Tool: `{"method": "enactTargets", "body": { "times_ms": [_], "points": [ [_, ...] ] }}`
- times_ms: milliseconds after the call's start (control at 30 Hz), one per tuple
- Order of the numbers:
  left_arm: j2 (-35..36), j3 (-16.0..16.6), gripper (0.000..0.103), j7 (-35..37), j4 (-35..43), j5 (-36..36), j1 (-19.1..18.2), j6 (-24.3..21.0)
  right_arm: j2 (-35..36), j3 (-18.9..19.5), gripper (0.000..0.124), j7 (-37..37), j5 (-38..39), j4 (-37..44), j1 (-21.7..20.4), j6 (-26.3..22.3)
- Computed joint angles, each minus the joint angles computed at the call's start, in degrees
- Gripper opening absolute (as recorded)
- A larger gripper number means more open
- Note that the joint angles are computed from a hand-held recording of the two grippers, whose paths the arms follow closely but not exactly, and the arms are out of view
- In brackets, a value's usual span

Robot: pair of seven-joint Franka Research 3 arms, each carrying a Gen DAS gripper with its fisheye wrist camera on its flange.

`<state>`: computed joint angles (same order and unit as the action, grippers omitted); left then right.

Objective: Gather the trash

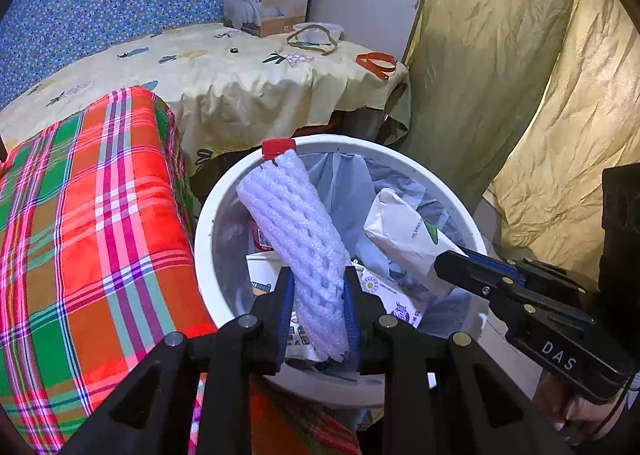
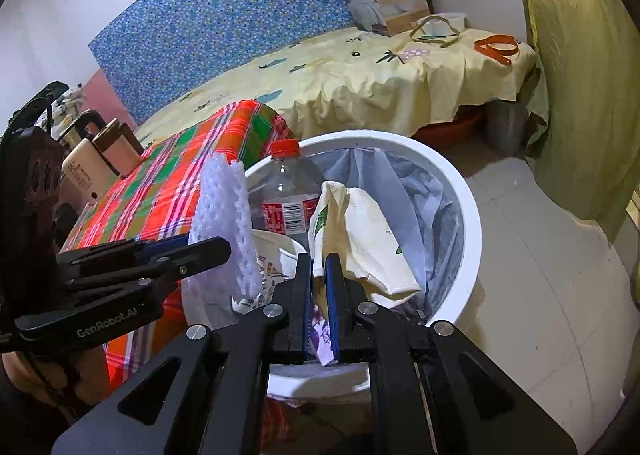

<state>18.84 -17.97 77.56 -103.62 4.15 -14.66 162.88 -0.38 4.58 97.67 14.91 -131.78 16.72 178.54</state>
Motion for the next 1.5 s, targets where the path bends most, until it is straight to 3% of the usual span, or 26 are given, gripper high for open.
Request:
{"method": "enactTargets", "body": {
  "times_ms": [100, 233, 600, 967, 1300, 1500],
  "points": [
    [0.6, 0.4, 0.031, -0.8, 0.8, 0.4, -0.3, -0.5, 0.2, -0.1, 0.013, -0.4, 0.6, 0.2, 0.0, -0.4],
    [0.5, 0.3, 0.044, -1.0, 0.4, 0.5, -0.1, 0.3, 0.0, -0.3, 0.014, 5.1, -5.1, -0.2, -0.5, -0.5],
    [-3.0, 0.6, 0.049, -2.7, -3.7, 1.1, 0.4, 3.8, -1.8, 1.1, 0.026, 20.1, -23.0, -1.0, -3.6, -0.5],
    [-10.2, 2.1, 0.053, -6.6, -12.0, 3.3, -0.2, 8.4, -5.0, 6.0, 0.035, 33.9, -41.0, -1.4, -8.8, -1.1],
    [-18.4, 5.0, 0.053, -17.6, -21.0, 14.0, -0.7, 12.2, -7.8, 9.9, 0.037, 39.3, -47.5, -2.8, -11.5, -1.3],
    [-22.7, 4.2, 0.053, -28.0, -25.0, 24.4, 1.7, 12.8, -10.1, 13.6, 0.037, 41.1, -48.7, -4.4, -14.1, -0.9]
  ]
}}
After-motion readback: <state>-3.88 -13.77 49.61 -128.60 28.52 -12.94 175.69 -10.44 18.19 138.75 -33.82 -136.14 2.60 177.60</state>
